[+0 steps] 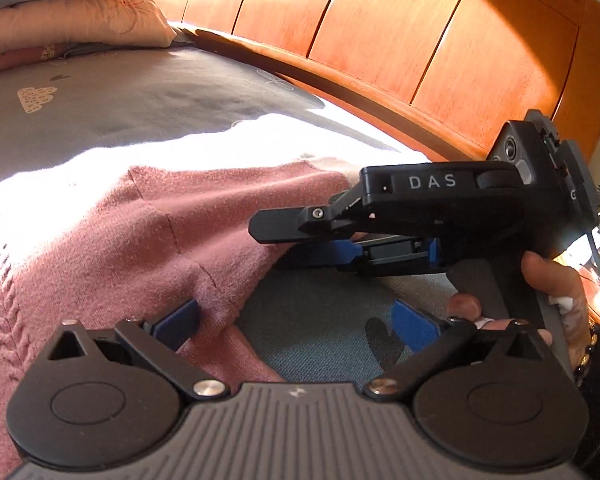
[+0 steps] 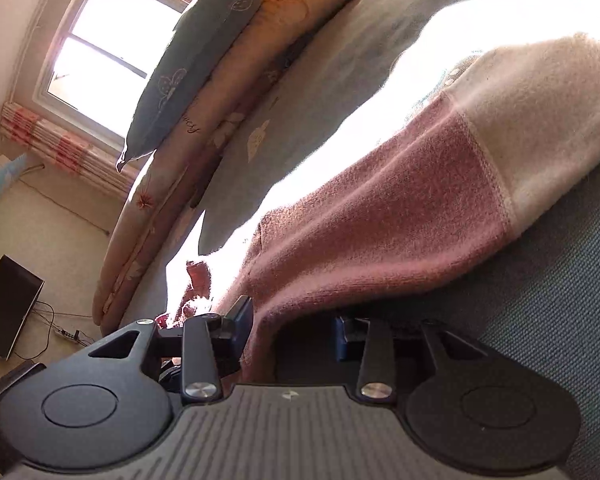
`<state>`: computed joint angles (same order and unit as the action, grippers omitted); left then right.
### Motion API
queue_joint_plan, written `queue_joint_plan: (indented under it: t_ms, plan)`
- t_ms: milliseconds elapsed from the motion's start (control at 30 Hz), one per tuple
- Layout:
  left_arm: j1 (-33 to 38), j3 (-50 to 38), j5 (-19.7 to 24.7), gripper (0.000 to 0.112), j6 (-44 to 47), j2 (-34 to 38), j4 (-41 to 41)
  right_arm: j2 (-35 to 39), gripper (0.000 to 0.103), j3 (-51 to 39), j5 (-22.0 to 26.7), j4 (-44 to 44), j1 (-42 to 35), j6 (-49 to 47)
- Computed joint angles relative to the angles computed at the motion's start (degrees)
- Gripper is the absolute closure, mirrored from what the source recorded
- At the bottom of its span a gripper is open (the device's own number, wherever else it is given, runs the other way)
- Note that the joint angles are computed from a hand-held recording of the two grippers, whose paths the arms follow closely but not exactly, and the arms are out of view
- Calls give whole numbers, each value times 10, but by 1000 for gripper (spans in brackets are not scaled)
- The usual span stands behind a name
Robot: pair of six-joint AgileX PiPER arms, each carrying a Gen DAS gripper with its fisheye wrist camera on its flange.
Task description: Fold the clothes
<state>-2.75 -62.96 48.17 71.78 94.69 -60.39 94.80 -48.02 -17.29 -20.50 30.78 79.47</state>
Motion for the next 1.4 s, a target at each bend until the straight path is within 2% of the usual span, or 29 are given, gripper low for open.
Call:
queue_joint_plan:
  t_ms: [67, 167, 233, 300, 367, 467, 533, 633, 767, 933, 1033, 1200, 1400]
  plan:
    - [-6, -10, 0, 11, -12, 2, 16, -2, 57, 0, 1, -24, -3, 23]
    - [17, -34, 44, 11, -10, -6, 19, -7, 54, 2, 0, -69, -10, 69]
    - [37, -50, 48, 10, 0, -11, 9, -19, 52, 9, -2, -148, -24, 149]
    - [48, -86, 42, 10, -30, 7, 4, -37, 45, 20, -16, -246, -45, 240]
    - [58, -155, 67, 10, -126, 59, 9, -62, 37, 31, -14, -297, -54, 271]
    - [63, -276, 143, 10, -275, 164, 13, -98, 30, 43, -4, -332, -54, 266]
    - [48, -312, 130, 10, -325, 198, 29, -109, 26, 45, 3, -320, -48, 238]
    - [22, -356, 80, 11, -377, 236, 64, -107, 25, 40, 9, -302, -41, 209]
    - [-10, -453, 49, 11, -439, 293, 121, -101, 25, 32, 14, -294, -33, 187]
    - [-34, -511, 53, 11, -492, 308, 199, -94, 25, 24, 19, -307, -28, 192]
    - [-26, -459, 45, 11, -479, 266, 180, -100, 24, 30, 10, -282, -27, 167]
    - [6, -356, 89, 10, -402, 208, 64, -97, 23, 33, 6, -311, -40, 221]
    - [-35, -407, 32, 11, -446, 261, 118, -71, 23, 26, 9, -354, -58, 310]
